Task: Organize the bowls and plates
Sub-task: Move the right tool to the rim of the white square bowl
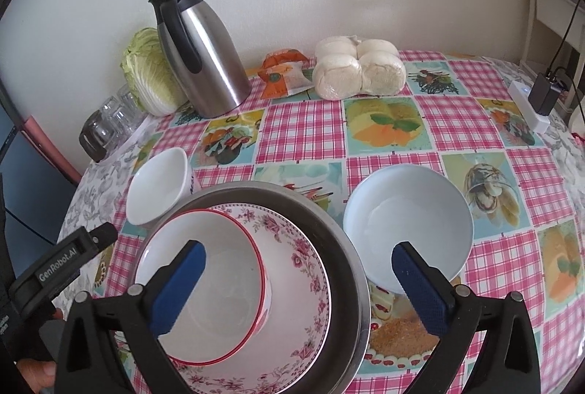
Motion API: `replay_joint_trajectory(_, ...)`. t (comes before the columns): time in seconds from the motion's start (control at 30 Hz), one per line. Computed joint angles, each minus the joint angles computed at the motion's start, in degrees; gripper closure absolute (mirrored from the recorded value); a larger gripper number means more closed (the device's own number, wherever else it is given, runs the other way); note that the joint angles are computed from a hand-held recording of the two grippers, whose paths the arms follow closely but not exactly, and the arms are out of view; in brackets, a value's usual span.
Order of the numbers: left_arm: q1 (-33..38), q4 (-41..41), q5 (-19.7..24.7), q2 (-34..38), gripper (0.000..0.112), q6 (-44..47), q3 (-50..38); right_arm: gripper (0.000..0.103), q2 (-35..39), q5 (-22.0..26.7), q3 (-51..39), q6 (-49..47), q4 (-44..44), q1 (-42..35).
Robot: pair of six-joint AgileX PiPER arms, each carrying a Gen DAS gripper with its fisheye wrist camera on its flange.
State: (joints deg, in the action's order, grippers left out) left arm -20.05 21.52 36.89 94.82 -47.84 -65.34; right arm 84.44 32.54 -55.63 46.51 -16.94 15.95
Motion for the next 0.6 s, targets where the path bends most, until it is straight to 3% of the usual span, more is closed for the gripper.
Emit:
replay_joint_trajectory(0.23,0.8,0.23,-0.31,0.64,0.011,-0.95,-1.07,0.0,-1.08,1.03,-0.04,7.21,-6.83,2.56)
replay_joint_trajectory(0.6,5.14,-6.28,-4.41,1.37,0.011,3.83,-2.88,0.0,-1.48,2.22,-2.14,10.74,-6.67,4.49)
